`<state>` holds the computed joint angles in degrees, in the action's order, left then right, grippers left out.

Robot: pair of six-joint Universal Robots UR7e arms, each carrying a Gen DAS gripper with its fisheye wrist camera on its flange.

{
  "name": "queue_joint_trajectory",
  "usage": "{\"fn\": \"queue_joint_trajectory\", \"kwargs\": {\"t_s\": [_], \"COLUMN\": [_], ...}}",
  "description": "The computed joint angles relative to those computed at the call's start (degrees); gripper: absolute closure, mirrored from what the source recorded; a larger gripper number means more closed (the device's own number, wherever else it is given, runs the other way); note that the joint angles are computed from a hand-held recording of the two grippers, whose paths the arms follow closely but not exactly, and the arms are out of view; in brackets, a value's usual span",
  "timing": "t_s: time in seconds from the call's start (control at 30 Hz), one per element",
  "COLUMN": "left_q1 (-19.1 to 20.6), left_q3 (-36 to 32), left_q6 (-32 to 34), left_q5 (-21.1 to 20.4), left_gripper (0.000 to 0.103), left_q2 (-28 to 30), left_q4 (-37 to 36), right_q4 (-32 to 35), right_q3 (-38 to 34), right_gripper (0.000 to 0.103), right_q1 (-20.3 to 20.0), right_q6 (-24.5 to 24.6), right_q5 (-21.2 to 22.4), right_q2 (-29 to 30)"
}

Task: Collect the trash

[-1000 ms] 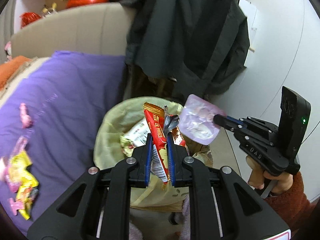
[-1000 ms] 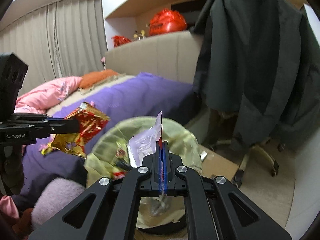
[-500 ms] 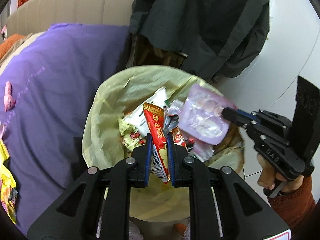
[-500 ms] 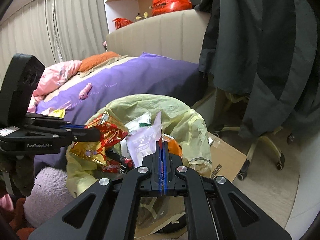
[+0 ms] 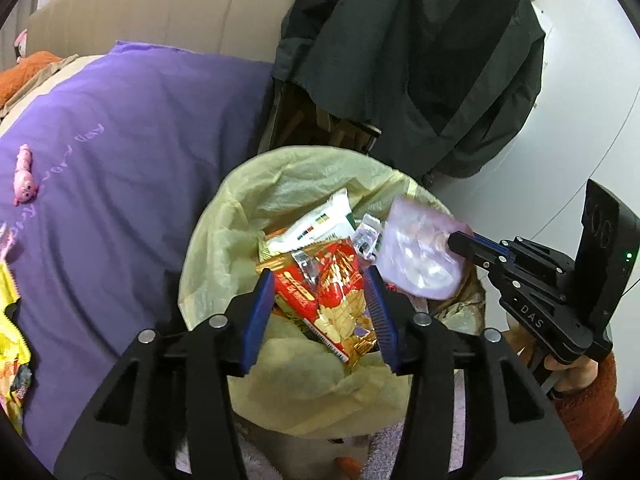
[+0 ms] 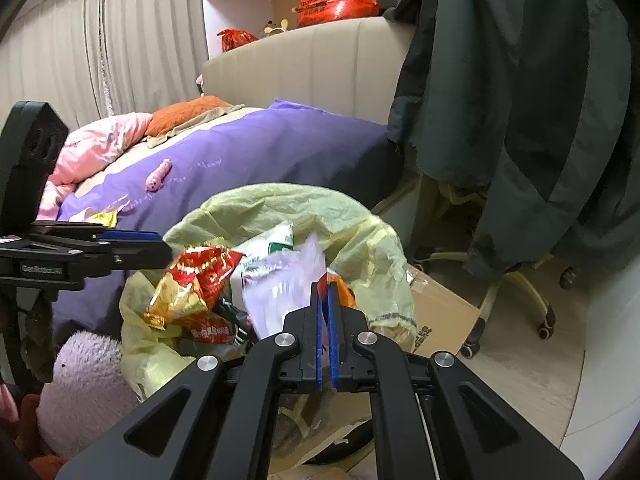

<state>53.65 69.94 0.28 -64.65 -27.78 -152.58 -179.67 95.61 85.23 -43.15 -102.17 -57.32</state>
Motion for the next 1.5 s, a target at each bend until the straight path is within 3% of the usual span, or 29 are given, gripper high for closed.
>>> {"fn": "queue_joint_trajectory", "kwargs": {"t_s": [0.53,0.77,0.93,1.0,1.07,1.17,1.23,1.27,1.4,1.5], "left_q1": [-0.4,0.9,2.1,2.8,3.3,3.9,4.1,4.3,5.4,6.8], "left_q3": [14.9,20.0,23.7,25.2,26.3,27.8,28.6,29.0,30.9,31.9], "left_q6": [0.8,1.3,1.4,0.8,0.8,1.2,1.6,2.2,2.6,1.7], "left_q5": [4.6,6.4,7.7,8.0,8.0,8.4,9.1,9.4,11.0,12.0], "left_gripper": [0.054,0.053,0.052,0.052,0.052,0.051,0.047,0.047,0.046,0.046], "left_q2": [-12.8,-17.3,-20.7,-22.3,-23.6,-25.5,-26.7,-27.4,-30.3,-32.7], "left_q4": [-11.8,-14.7,-16.8,-18.0,-19.0,-20.1,-20.5,-20.7,-22.8,-22.9], "right_q4": [2.5,5.4,11.0,11.6,12.7,10.6,4.8,2.5,-7.2,-3.9], "right_q3": [1.1,2.2,0.2,-0.2,-0.2,3.0,5.2,5.8,7.0,4.7], "right_gripper": [0.097,0.095,0.094,0.094,0.094,0.090,0.065,0.040,0.036,0.036], "right_q1": [2.6,2.7,4.8,5.1,4.9,3.3,3.6,4.0,6.7,8.8], "right_q6": [-3.9,-2.7,-0.4,0.6,3.8,3.3,0.9,-0.3,-6.2,-4.1], "right_q5": [-5.5,-7.3,-15.0,-15.8,-14.3,-2.8,0.8,1.4,2.7,3.6], "right_q2": [0.8,-0.6,-0.2,-0.1,-0.7,-3.7,-3.9,-3.7,-0.9,1.3]}}
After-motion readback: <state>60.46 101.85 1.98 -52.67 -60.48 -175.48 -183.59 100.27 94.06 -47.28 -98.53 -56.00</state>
